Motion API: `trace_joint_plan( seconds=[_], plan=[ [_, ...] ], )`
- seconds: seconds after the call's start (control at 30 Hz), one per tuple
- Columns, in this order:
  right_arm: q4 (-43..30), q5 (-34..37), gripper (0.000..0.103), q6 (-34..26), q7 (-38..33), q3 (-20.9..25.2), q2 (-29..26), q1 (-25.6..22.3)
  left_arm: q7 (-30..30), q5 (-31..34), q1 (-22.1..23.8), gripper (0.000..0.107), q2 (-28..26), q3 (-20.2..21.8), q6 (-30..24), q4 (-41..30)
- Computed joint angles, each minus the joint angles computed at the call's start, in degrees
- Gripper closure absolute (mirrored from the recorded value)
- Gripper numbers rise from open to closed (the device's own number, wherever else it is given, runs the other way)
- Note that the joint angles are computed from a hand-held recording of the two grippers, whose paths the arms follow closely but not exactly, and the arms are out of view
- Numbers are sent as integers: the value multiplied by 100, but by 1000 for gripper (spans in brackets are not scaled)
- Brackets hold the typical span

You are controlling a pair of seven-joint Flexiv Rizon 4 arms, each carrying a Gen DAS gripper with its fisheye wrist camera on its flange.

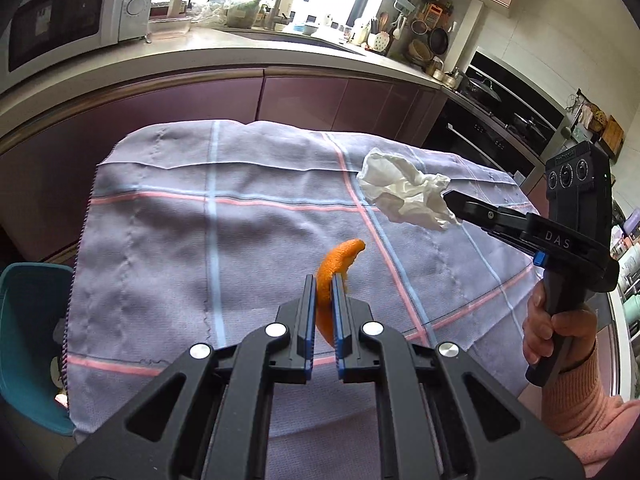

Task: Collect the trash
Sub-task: 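Carry the orange peel and white tissue over the teal bin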

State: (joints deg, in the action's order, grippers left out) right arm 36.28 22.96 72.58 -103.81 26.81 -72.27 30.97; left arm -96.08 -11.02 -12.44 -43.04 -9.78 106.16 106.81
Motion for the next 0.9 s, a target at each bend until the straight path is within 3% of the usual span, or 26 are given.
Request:
trace_joint_plan(
  seconds=[0.2, 0.63, 0.9],
  plan=[
    [-122, 100, 99, -167, -146, 118, -40, 125, -202, -40, -31, 99, 270, 206, 330, 558],
    [-700, 215, 99, -677, -103, -143, -224, 560, -518, -97, -15, 99, 663, 483, 927, 1413],
    [-1779, 282, 99, -1403, 84, -468, -681, 944, -685, -126, 97, 99, 849, 574, 1267, 1830]
  ],
)
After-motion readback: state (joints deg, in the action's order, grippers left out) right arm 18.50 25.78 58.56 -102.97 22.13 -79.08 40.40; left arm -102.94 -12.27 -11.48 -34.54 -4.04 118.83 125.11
